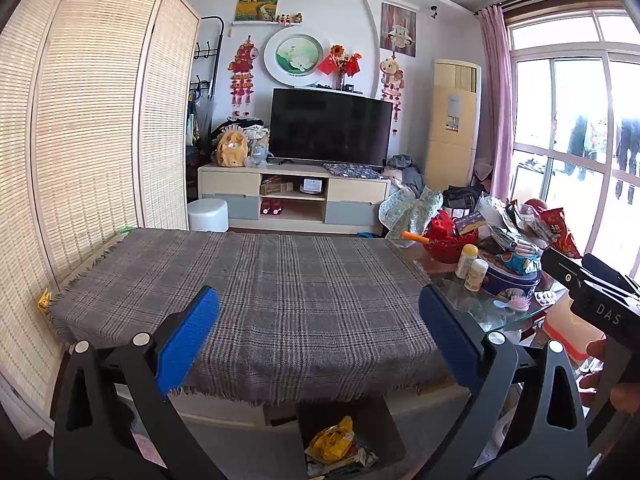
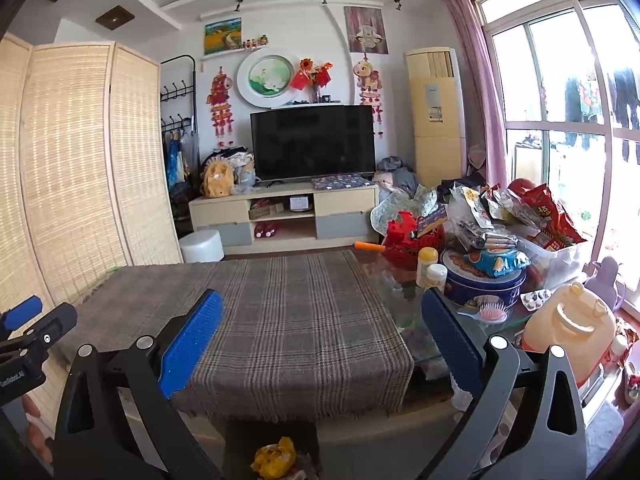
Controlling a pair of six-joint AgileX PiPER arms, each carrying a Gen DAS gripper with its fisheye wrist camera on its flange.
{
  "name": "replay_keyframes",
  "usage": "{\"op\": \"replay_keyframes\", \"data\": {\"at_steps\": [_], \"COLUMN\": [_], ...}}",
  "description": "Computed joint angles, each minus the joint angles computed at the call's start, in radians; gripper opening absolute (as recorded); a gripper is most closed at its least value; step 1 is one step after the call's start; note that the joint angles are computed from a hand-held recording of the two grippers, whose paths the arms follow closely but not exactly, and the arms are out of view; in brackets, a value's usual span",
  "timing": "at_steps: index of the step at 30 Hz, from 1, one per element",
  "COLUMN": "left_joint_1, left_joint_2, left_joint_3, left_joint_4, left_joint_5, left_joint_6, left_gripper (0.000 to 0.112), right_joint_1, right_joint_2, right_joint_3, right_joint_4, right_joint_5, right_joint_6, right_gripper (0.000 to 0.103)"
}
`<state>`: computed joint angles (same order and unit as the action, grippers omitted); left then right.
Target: Collect trash
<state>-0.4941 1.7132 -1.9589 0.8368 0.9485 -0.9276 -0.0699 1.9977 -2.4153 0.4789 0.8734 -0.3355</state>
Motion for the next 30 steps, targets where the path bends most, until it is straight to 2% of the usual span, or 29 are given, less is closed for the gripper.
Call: {"op": "replay_keyframes", "data": {"at_steps": [10, 22, 30], "left_joint_1": [0.000, 0.015, 0.022], "left_joint_2": [-0.008, -0.001, 0.009], "left_joint_3": [0.008, 0.012, 0.000], "left_joint_4": [0.007, -0.014, -0.023], "left_joint_5": [0.002, -0.005, 0.000], "left_joint_6": [-0.005, 0.002, 0.002], "left_gripper": [0.095, 0.095, 0.095], "right_joint_1": [-0.002, 0.003, 0.007], "right_joint_2": [-0.002, 0.047, 0.042], "right_joint_3": [-0.001, -0.089, -0.070], "right_joint_4": [0.010, -0.006, -0.008], "right_joint_5": [0.006, 0.063, 0.046], "right_joint_6": [-0.007, 0.011, 0.010], "right_gripper": [0.100, 0.100, 0.100]}}
